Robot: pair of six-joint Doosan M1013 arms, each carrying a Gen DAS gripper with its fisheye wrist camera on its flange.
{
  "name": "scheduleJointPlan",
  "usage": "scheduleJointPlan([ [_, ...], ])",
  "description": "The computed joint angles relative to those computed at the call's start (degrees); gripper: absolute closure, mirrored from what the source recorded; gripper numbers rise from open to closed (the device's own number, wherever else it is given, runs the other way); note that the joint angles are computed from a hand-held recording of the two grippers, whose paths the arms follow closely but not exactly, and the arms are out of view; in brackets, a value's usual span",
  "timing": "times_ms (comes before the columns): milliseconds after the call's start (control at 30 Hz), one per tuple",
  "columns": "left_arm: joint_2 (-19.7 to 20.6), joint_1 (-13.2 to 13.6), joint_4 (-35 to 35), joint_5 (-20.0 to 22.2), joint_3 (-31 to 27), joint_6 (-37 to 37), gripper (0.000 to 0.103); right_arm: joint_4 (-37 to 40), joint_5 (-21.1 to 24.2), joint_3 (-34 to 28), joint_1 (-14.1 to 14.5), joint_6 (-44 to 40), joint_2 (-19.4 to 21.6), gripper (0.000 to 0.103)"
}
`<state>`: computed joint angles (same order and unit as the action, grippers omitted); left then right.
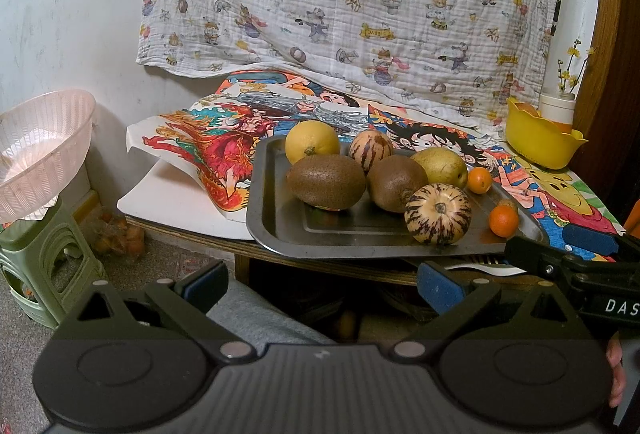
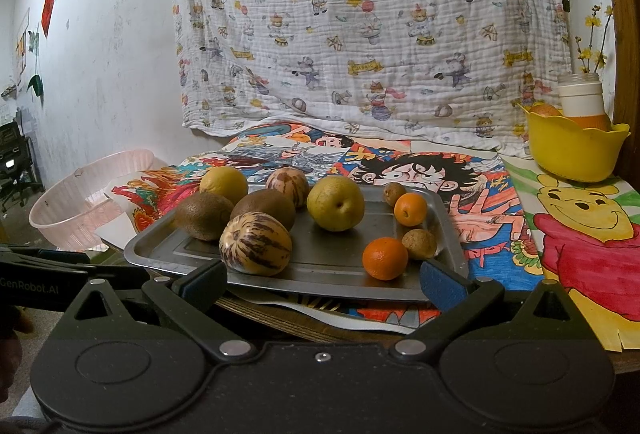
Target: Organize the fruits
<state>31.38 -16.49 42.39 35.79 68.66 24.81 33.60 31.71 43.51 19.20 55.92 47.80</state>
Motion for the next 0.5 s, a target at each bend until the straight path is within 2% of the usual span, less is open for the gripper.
scheduleJointPlan([
  [267, -0.1, 0.0, 0.0, -0.8, 0.2, 0.2, 0.001, 0.1, -0.1, 0.1, 0.0, 0.0, 0.0, 0.001],
  [333, -0.2, -0.1, 0.9, -1.8, 0.8, -0.4, 0.001, -0.1, 0.2, -0.2, 0.0, 0.1, 0.1, 0.001],
  [500, -0.4, -0.7, 3.8, -1.0, 1.3, -2.6, 0.001, -0.2, 0.0, 0.1, 0.1, 0.2, 0.0, 0.001],
])
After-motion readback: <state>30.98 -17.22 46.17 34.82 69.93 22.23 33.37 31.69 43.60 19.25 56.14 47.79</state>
